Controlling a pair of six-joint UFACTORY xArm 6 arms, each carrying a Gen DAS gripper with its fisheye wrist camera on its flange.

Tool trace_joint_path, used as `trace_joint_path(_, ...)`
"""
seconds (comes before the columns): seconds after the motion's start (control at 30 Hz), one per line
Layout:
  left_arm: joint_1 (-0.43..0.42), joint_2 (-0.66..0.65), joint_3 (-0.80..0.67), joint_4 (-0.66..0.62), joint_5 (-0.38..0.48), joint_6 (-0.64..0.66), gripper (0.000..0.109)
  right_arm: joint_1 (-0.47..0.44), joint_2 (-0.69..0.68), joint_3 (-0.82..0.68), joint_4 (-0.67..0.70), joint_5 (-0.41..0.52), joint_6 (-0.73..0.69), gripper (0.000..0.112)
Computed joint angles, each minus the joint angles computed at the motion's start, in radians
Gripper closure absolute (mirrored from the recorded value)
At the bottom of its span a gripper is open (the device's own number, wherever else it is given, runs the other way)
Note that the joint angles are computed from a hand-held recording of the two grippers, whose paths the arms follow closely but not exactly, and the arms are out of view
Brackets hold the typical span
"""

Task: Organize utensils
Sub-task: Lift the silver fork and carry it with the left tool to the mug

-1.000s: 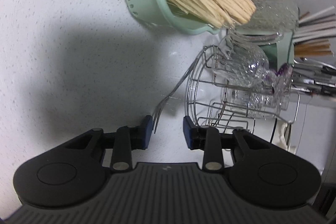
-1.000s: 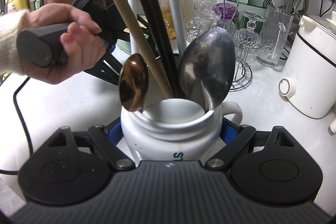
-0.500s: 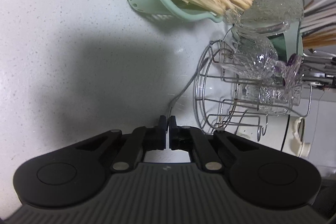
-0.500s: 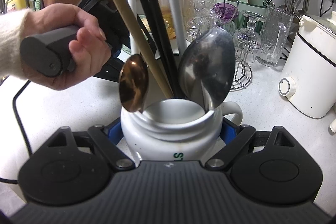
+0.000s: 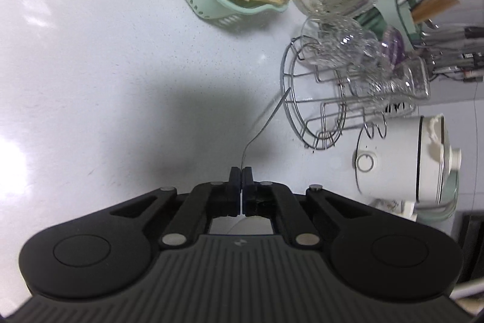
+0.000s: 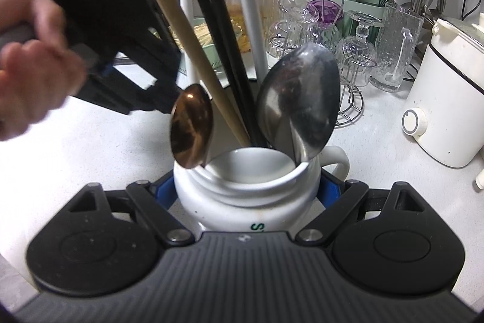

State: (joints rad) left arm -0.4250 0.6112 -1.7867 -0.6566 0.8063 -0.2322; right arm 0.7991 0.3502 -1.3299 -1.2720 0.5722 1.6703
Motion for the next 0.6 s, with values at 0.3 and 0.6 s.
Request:
trace_joint_path(0.3, -0.007, -0.172, 0.188, 0.032, -0.034, 0.089, 0.108, 0.005, -0.004, 0.014, -0.055, 0.001, 0.046, 0.021)
trace_joint_path(0.6, 0.033, -0.324, 0.246, 0.147, 0.149, 0.166, 0.108, -0.008, -0.014, 0.030, -0.076, -0.034, 0.031, 0.021)
